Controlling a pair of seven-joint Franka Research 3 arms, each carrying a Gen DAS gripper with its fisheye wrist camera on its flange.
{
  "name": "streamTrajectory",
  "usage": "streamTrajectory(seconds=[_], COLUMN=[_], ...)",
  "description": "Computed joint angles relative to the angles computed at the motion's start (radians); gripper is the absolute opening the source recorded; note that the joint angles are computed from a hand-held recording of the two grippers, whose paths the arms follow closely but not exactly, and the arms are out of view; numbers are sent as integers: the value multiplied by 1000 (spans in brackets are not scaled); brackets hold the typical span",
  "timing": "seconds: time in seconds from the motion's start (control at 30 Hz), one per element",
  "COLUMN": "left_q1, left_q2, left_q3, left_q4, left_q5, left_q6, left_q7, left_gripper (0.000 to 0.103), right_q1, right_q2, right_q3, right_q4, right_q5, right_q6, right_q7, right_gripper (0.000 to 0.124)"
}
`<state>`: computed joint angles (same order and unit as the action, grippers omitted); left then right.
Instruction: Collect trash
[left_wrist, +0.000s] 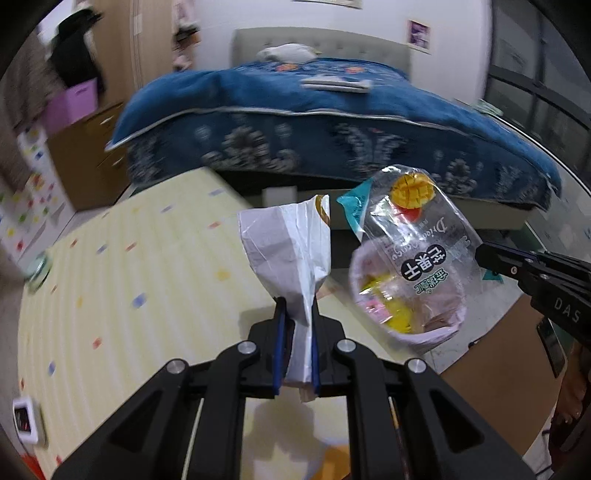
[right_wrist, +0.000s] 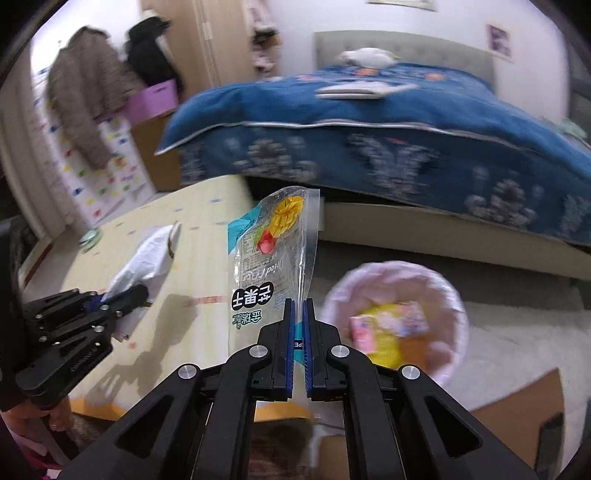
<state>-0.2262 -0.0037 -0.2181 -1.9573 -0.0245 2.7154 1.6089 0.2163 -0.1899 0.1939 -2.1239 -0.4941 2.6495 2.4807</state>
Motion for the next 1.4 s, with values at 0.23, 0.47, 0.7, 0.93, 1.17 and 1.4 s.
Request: streamTrajectory(seconds=[0.23,0.47,0.7,0.93,1.17,1.4], left_q1=[-41,-80,-127,-149,-137,-107], left_q2=[124,284,456,605,598,484], left_q3=[-51,-98,-110,-119,-121,-118], left_q4=[127,298,505,709,701,573], left_q5=[27,37,79,56,22,2], left_q6=[7,-28,-142,-258,-239,-168], left_q7=[19,39,54,80,86,66], left_gripper=[9,9,10,24,52,64], right_q1=[-78,-122,-129,-121,-127,-149], right_q2=[-88,-94,-26,53,27,-107], right_q3=[10,1,-49,-102,-113,-71], right_q4=[-84,-115,-102,-89,-118,-192], right_q5=[-86,-129,-89,-3,3,27], right_q6=[-70,-124,-119,-57,-26,-32], right_q7=[108,145,117,60,96,98], right_gripper=[4,5,6,18,26,45])
